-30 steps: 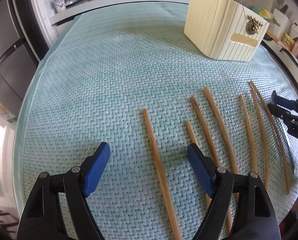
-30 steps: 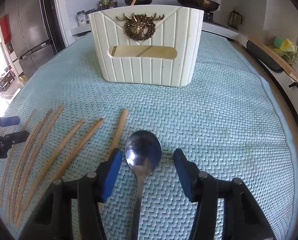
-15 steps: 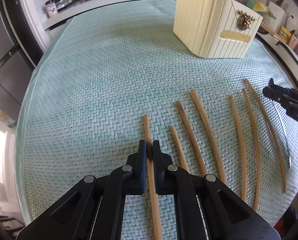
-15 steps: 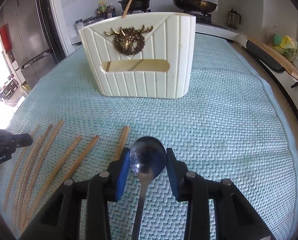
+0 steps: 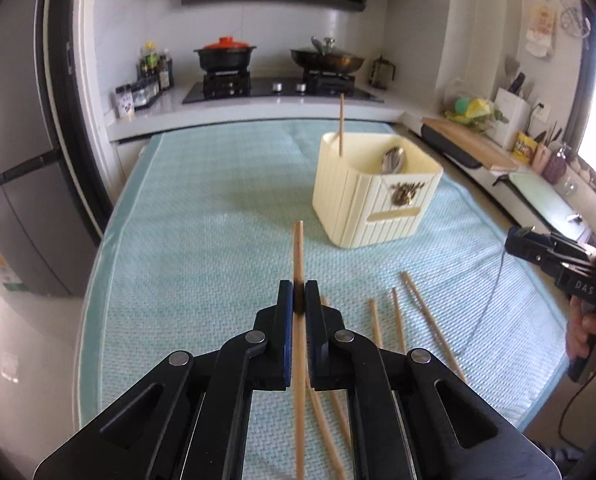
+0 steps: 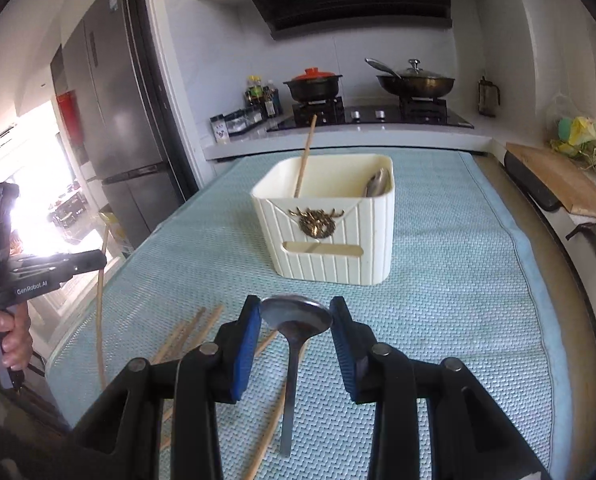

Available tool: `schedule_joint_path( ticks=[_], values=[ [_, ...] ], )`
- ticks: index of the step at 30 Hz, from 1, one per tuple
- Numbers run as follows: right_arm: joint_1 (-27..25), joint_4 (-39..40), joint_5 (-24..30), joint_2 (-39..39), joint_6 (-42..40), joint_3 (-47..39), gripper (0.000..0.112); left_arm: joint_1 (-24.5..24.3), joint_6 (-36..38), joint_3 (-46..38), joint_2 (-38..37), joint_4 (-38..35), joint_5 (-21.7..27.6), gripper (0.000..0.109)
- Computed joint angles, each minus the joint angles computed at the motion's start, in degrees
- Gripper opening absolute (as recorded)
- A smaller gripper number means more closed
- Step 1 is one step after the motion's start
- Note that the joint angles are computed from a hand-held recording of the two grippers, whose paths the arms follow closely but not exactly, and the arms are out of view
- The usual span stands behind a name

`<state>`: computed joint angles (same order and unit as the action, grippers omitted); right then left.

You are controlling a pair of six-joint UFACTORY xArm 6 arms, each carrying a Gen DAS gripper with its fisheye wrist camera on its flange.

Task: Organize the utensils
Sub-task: 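Carry the chopstick and small spoon to the caddy and release them inside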

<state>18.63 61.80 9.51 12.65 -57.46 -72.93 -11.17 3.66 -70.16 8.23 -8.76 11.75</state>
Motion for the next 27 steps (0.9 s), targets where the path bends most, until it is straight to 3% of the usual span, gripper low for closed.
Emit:
schedule_joint_path(
  ticks=[5, 8, 23, 27],
  values=[
    [1.97, 8.05, -2.84, -4.49, -9.47, 2.95, 0.035, -0.89, 4.36, 0.56, -2.2, -5.38, -2.63, 0.004],
    [2.52, 9.25, -3.79, -5.48, -11.57, 2.87, 0.035, -1.2, 3.36, -0.72, -1.39, -4.72, -3.39, 0.004],
    [1.98, 7.64, -4.81, -6.9, -10.8, 2.02, 0.035, -1.85, 6.65, -5.74, 0.26, -10.61, -3.36, 0.003],
    [1.39, 3.44, -4.49, -6.38, -7.32, 0.76, 0.035, -1.97, 7.37, -9.59, 1.68, -11.65, -2.0, 0.003]
  ],
)
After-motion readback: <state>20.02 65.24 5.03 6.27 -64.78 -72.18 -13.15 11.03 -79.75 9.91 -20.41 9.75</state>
